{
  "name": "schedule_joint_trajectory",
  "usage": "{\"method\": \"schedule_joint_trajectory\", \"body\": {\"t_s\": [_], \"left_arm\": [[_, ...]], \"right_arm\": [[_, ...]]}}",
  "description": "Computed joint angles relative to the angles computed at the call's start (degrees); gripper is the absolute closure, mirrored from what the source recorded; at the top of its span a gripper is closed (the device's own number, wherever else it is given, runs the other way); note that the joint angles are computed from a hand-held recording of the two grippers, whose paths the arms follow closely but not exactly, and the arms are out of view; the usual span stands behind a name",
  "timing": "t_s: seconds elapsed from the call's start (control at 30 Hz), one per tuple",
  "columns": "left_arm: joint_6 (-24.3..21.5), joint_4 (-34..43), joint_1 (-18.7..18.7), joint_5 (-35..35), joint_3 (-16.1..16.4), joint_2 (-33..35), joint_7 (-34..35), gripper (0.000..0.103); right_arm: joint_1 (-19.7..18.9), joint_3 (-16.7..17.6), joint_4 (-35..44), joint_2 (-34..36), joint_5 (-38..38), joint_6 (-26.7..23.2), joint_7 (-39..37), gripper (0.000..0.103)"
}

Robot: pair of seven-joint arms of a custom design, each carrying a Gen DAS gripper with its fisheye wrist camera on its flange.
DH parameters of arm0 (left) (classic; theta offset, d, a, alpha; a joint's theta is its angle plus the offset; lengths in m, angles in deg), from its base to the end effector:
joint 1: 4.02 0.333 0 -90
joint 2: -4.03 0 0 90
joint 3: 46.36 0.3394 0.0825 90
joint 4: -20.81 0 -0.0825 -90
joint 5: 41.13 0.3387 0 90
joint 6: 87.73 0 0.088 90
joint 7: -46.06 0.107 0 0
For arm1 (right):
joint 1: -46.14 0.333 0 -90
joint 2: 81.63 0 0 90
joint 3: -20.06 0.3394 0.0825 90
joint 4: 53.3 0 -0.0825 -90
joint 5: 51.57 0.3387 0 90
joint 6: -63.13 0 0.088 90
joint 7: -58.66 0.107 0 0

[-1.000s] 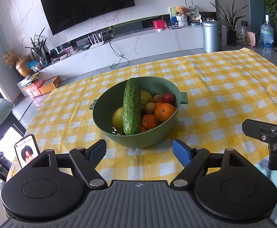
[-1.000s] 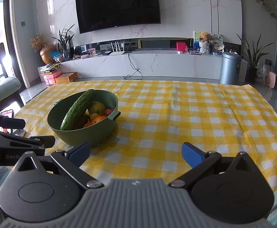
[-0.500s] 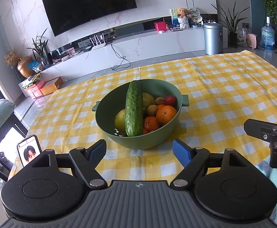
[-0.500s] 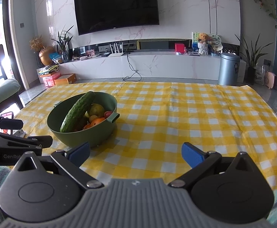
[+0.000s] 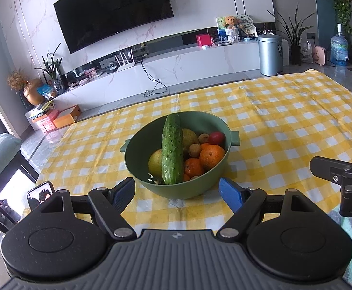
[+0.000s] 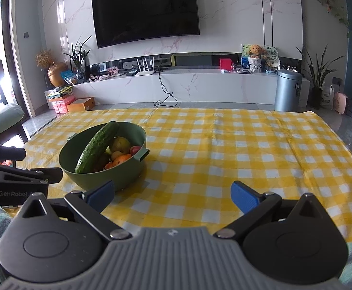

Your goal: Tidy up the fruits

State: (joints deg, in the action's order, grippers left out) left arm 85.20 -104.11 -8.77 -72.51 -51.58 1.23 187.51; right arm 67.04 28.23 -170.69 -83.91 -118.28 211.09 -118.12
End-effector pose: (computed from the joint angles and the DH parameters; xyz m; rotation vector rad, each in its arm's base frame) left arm 0.5279 -0.0545 0.5573 -1.1444 2.0704 -0.7904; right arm 0.4618 0.2768 0.5542 -1.3920 1.8164 -0.8641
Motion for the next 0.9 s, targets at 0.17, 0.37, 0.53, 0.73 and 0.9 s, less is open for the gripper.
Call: {"method": "schedule_joint_trajectory", "body": {"t_s": [0.17,0.37,0.53,0.73,0.9], "left_arm": [[0.0,0.3,0.0,0.3,-0.1,0.0,-0.2,0.010],[-0.3,0.7,-0.1,0.0,-0.1,0.0,0.0,0.010],[-1.2,1.3,-0.1,-1.1,0.0,-0.1,0.7,0.010],[-1.3,1.3,-0.2,-1.7,0.0,-0.2,1.1,0.010],[-1.6,1.4,0.0,-1.5,0.0,-0.3,0.9,0.010]], "right_arm": [[0.0,0.0,0.0,-0.1,0.0,-0.2,0.1,0.004],[-0.1,0.0,-0.1,-0.3,0.9,0.0,-0.4,0.004],[-0.2,0.0,0.0,-0.2,1.5,0.0,-0.5,0.004],[-0.1,-0.1,0.2,0.0,2.3,-0.1,-0.6,0.004],[-0.1,-0.1,0.0,0.1,2.5,0.1,-0.4,0.004]]}}
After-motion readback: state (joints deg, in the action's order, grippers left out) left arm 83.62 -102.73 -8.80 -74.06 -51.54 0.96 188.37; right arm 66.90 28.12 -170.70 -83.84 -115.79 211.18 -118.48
